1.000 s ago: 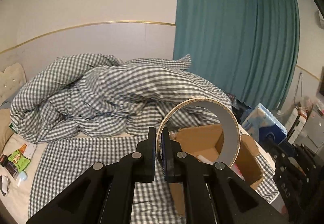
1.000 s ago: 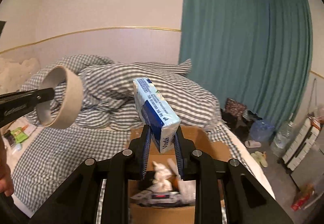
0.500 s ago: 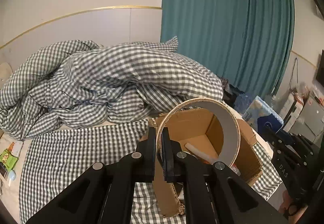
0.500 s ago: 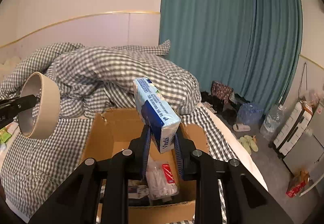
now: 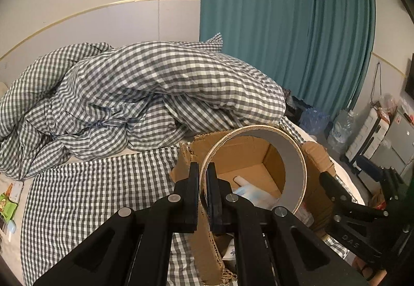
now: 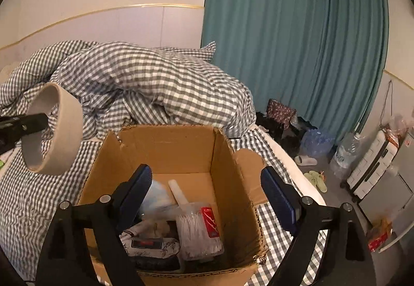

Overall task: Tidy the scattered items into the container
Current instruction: 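Open the right tool to drop the tissue pack into the box, then lower the tape roll into the box and open the left tool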

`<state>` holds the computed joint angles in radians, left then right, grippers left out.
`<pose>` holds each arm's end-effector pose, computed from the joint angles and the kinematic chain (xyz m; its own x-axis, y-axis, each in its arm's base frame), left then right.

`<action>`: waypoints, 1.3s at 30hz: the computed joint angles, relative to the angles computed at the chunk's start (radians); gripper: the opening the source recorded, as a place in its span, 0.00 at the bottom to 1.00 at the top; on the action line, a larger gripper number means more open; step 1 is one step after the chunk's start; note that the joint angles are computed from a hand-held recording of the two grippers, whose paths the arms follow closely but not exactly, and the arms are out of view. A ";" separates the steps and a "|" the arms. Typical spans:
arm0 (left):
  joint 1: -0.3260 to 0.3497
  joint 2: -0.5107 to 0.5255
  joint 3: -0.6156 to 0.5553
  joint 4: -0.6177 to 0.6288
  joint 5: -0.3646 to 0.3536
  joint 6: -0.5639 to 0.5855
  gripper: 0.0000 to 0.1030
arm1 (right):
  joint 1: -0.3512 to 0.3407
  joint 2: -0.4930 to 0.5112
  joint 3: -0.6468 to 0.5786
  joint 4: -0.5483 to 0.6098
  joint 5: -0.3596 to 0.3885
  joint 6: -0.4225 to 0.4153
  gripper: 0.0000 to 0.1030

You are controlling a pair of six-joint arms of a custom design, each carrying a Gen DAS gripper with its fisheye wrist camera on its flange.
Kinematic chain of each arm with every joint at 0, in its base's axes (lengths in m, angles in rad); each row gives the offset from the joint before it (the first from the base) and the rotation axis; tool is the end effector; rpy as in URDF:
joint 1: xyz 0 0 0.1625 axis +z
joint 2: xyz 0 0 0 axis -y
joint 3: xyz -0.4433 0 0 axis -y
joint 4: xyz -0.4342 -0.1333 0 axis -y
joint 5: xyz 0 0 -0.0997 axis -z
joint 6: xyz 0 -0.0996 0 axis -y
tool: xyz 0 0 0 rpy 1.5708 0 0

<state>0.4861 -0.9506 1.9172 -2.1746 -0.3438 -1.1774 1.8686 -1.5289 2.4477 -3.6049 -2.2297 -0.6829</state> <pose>-0.4117 -0.4744 0.0991 -0.7106 -0.2293 -0.6652 0.4443 0.5869 -0.6769 0.1855 -0.3579 0.3152 -0.6301 -0.0376 0.7756 -0.6789 0.5115 -0.5267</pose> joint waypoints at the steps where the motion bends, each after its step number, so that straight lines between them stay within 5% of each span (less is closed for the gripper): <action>1: 0.004 0.007 -0.004 -0.014 -0.004 0.014 0.05 | 0.000 -0.003 0.001 -0.006 0.002 -0.002 0.84; 18: 0.067 0.166 -0.126 -0.221 -0.075 0.293 0.06 | -0.068 -0.102 0.030 -0.013 0.051 0.017 0.85; 21: 0.074 0.185 -0.143 -0.235 -0.092 0.324 0.21 | -0.079 -0.112 0.030 -0.010 0.053 0.025 0.88; 23: 0.076 0.193 -0.146 -0.248 -0.100 0.343 0.51 | -0.087 -0.119 0.032 -0.002 0.059 0.036 0.89; 28: 0.065 0.196 -0.140 -0.233 -0.041 0.311 0.96 | -0.091 -0.116 0.039 -0.014 0.057 0.033 0.90; 39: 0.046 0.146 -0.106 -0.181 -0.020 0.241 1.00 | -0.054 -0.121 0.043 -0.008 0.041 0.043 0.91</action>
<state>0.5323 -0.8042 1.8112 -2.3560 -0.3639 -0.9365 1.8142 -1.6498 2.4911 -3.6127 -2.1888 -0.6402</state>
